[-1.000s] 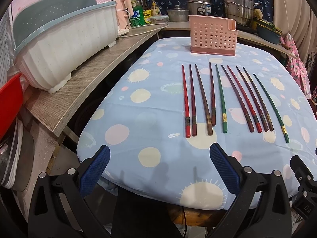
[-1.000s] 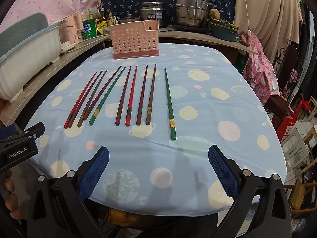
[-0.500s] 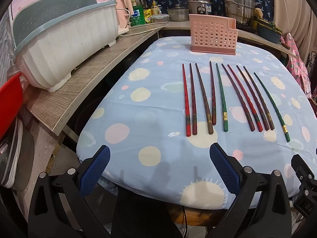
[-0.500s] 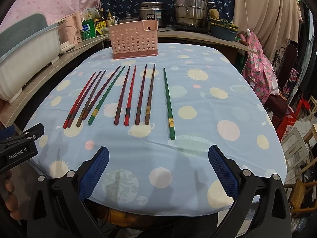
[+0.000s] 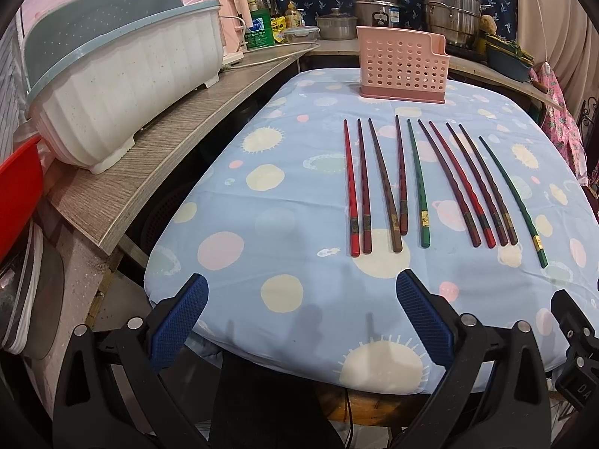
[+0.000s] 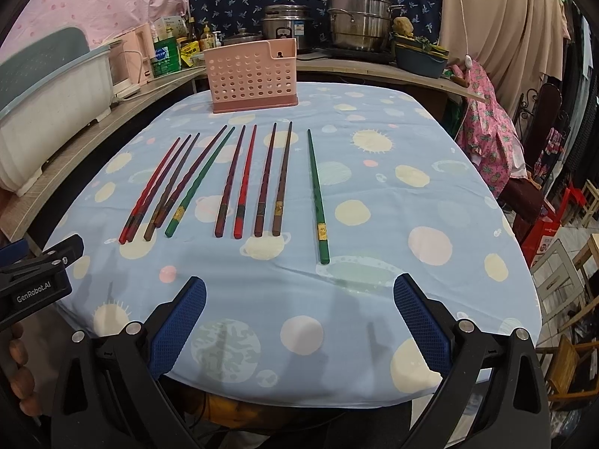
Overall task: Organize utensils
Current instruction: 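Close the left tool on a red chopstick while the right tool grasps a green chopstick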
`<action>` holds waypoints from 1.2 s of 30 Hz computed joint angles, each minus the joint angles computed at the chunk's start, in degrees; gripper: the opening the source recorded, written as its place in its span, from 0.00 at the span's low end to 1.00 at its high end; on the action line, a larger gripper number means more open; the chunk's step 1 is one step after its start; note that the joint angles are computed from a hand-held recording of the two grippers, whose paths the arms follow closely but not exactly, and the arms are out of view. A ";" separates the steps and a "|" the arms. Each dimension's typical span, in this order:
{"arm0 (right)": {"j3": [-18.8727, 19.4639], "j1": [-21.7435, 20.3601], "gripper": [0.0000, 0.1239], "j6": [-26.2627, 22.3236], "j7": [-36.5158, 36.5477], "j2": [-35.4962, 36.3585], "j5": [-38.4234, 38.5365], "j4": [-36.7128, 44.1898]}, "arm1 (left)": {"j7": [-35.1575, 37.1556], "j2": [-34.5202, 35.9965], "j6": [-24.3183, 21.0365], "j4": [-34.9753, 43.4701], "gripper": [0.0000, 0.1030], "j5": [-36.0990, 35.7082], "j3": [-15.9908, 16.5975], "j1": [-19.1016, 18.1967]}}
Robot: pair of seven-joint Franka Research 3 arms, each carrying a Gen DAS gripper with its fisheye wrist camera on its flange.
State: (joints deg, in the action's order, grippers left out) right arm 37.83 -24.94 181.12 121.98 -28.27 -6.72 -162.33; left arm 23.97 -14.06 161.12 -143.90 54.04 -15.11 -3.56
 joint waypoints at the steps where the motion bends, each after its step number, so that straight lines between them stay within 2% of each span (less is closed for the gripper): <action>1: 0.00 0.00 0.78 0.00 0.01 0.00 -0.02 0.00 | 0.11 -0.05 0.15 -0.08 0.93 -0.12 0.07 -0.06; 8: -0.20 -0.15 0.78 0.12 0.08 0.27 0.05 -0.03 | 4.73 1.01 1.99 -0.03 0.93 -5.48 1.73 -0.79; 13: 0.59 -2.89 0.78 1.02 -0.17 2.36 -0.21 1.06 | 4.61 4.48 3.11 2.36 0.93 -5.93 2.17 0.87; 16: 2.64 -6.28 0.78 1.99 -0.18 4.14 -0.29 2.48 | 3.33 7.75 3.33 5.39 0.93 -3.59 2.41 1.41; 18: 5.20 -9.71 0.78 2.72 -0.21 5.10 -0.43 3.64 | 1.40 10.31 3.12 7.91 0.93 -1.23 2.87 1.35; 23: 12.01 -17.99 0.78 3.26 -0.42 7.64 -0.59 6.96 | 1.93 16.14 2.56 13.17 0.92 -0.62 5.02 -0.79; 30: 18.46 -25.68 0.78 3.13 -0.07 10.69 -2.11 10.58 | 4.75 21.03 1.37 17.47 0.89 -2.60 7.40 -3.56; 36: 22.06 -30.05 0.78 2.72 1.31 11.92 -4.03 12.12 | 4.78 22.34 1.14 18.49 0.89 -3.09 8.67 -4.74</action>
